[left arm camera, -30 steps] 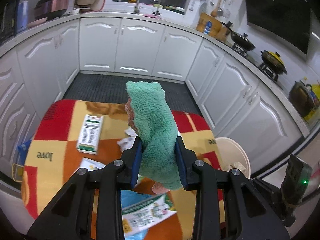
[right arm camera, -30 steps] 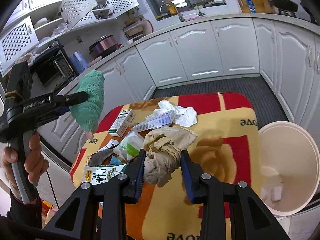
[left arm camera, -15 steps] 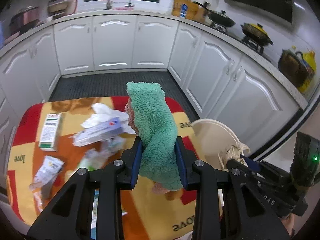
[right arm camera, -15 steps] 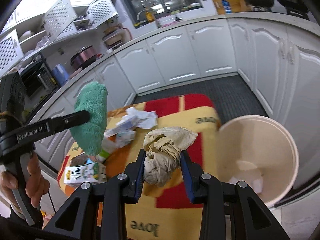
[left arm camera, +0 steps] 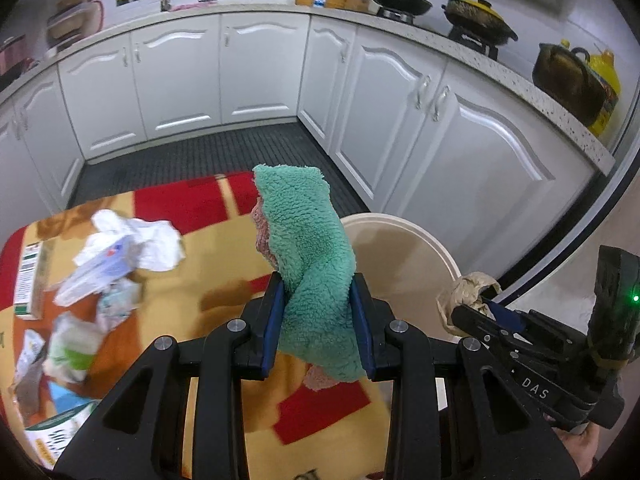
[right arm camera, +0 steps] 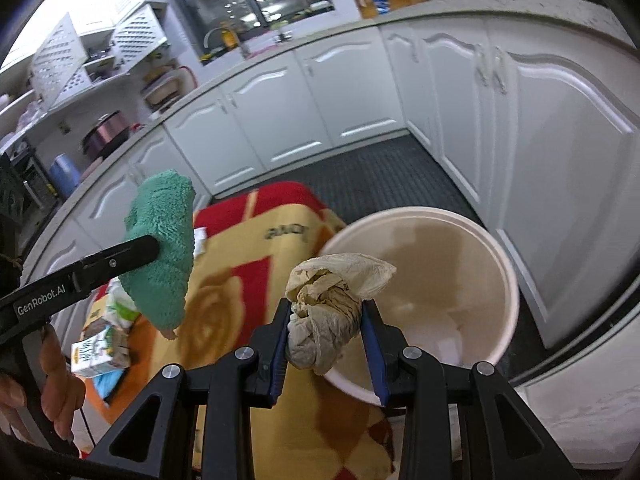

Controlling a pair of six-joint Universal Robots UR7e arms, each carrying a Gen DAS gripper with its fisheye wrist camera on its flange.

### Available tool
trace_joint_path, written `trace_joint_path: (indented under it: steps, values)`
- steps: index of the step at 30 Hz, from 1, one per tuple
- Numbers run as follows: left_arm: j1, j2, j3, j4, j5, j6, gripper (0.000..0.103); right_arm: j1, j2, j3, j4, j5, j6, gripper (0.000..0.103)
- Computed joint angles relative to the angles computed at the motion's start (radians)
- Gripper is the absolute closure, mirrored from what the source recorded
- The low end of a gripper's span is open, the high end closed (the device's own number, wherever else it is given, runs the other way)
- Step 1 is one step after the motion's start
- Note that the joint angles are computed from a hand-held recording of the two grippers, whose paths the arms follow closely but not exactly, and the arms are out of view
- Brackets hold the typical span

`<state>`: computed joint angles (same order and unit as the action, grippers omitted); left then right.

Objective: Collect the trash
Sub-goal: 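Carry the towel and tissue over the white bin and open both tools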

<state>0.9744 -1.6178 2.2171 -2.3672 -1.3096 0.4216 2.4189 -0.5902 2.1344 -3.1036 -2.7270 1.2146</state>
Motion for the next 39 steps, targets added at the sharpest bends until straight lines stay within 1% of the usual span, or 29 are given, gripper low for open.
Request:
trace_joint_path:
  steps: [4, 6, 8, 16, 18, 19, 20, 22, 24, 27, 30, 36, 39]
  values:
    - [-0.011, 0.037, 0.018, -0.027, -0.008, -0.013, 0.073, -0.012, -0.011, 0.027, 0.015, 0.002, 0.045, 0.071]
    - [-0.016, 0.057, 0.024, -0.040, -0.014, -0.021, 0.073, -0.022, -0.014, 0.044, -0.005, 0.007, 0.046, 0.071]
    - [-0.013, 0.077, 0.027, -0.050, -0.025, -0.027, 0.073, -0.030, -0.018, 0.054, -0.001, 0.008, 0.059, 0.071]
    - [-0.013, 0.135, 0.046, -0.087, -0.035, -0.039, 0.073, -0.056, -0.015, 0.087, -0.040, 0.025, 0.078, 0.071]
    - [-0.010, 0.144, 0.044, -0.085, -0.043, -0.043, 0.072, -0.064, -0.017, 0.095, -0.034, 0.022, 0.097, 0.071]
    - [-0.007, 0.147, 0.041, -0.077, -0.048, -0.046, 0.071, -0.068, -0.020, 0.097, -0.021, 0.022, 0.109, 0.067]
    - [-0.004, 0.148, 0.038, -0.070, -0.052, -0.048, 0.069, -0.073, -0.027, 0.099, 0.004, 0.026, 0.129, 0.058]
    - [0.000, 0.149, 0.036, -0.062, -0.053, -0.045, 0.063, -0.074, -0.025, 0.102, 0.002, 0.025, 0.135, 0.049]
    - [0.000, 0.143, 0.042, -0.075, -0.050, -0.038, 0.056, -0.075, -0.023, 0.105, -0.006, 0.030, 0.136, 0.049]
    - [0.004, 0.132, 0.041, -0.072, -0.065, -0.038, 0.051, -0.073, -0.021, 0.103, -0.006, 0.035, 0.143, 0.049]
    - [0.003, 0.120, 0.042, -0.071, -0.068, -0.035, 0.050, -0.069, -0.019, 0.100, -0.016, 0.037, 0.139, 0.049]
    - [-0.010, 0.084, 0.067, -0.106, -0.027, -0.007, 0.050, -0.061, -0.016, 0.083, -0.010, 0.032, 0.128, 0.048]
    - [-0.005, 0.065, 0.066, -0.104, -0.019, 0.001, 0.050, -0.057, -0.012, 0.072, -0.005, 0.034, 0.129, 0.046]
